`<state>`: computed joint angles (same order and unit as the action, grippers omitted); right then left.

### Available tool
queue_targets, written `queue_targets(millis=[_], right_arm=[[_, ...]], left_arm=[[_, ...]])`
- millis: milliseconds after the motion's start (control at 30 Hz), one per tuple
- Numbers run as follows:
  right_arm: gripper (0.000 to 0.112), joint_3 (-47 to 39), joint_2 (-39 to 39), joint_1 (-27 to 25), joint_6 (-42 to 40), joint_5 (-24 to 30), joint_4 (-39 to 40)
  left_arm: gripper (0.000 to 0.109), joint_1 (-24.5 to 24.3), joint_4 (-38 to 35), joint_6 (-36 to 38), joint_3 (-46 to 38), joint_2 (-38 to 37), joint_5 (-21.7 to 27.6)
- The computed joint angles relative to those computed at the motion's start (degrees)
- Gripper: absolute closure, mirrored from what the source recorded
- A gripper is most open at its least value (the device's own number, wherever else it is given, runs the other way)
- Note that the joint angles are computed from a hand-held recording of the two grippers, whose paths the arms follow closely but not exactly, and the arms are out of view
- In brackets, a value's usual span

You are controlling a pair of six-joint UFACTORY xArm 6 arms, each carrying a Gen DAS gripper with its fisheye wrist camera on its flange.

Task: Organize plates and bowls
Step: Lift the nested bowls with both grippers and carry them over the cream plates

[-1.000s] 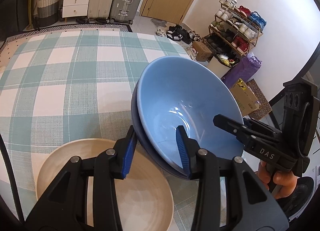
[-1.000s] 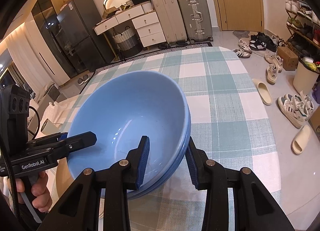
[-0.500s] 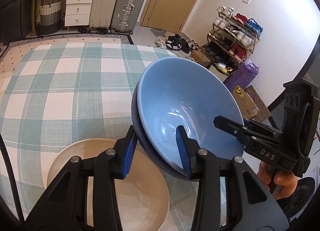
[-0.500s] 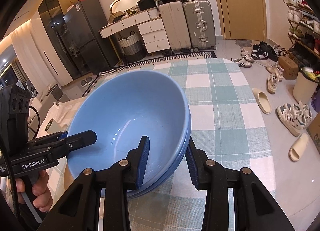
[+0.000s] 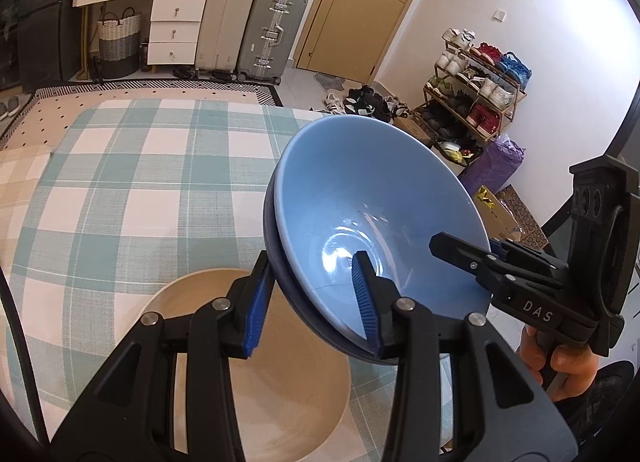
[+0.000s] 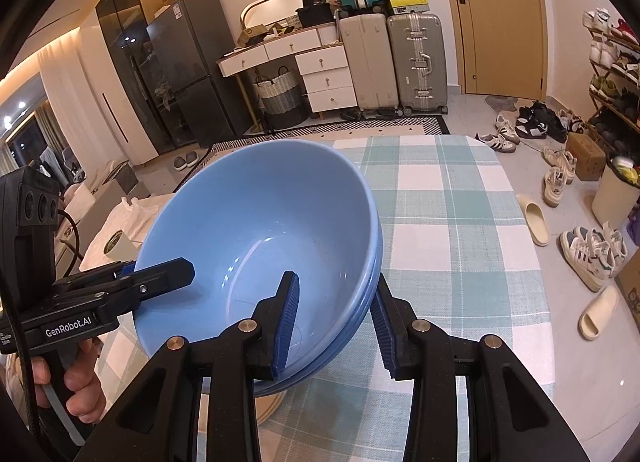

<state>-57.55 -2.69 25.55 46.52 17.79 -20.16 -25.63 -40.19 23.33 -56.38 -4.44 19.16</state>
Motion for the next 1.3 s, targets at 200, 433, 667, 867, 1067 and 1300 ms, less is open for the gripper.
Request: queue_targets(millis=[200,433,667,867,1067,1300], right_arm=[[0.075,-2.13,1.60,1.75,-1.57,0.15,1.28],[0.075,-4.86,4.04,3.69,-3.33,0.29,2.85],[0.075,-7.18,6.74,5.39,-5.53,0.14,4.64],[0.075,-8.45,9.12,6.40,-8.85,-0.66,8.47],[0.075,-9.61,11.39,7.15,-12.02,-1.08,12.01],[0.075,-9.97,13.09,7.57,-14.76,-1.35,15.17]], left_arm=[[0.072,1.38,4.31,-3.70,3.95,-4.52,-0.60],[0.072,3.53,6.75,-6.33,8.53,-9.41,-0.91],[0.072,5.34,8.42,-8.28,12.16,-12.23,-1.86],[0.072,6.80,10.34,-10.07,14.55,-13.55,-2.53],[0.072,7.67,12.38,-11.81,15.65,-13.30,-3.46],[0.072,8.16,13.43,-12.65,16.53,-12.31,-4.34]])
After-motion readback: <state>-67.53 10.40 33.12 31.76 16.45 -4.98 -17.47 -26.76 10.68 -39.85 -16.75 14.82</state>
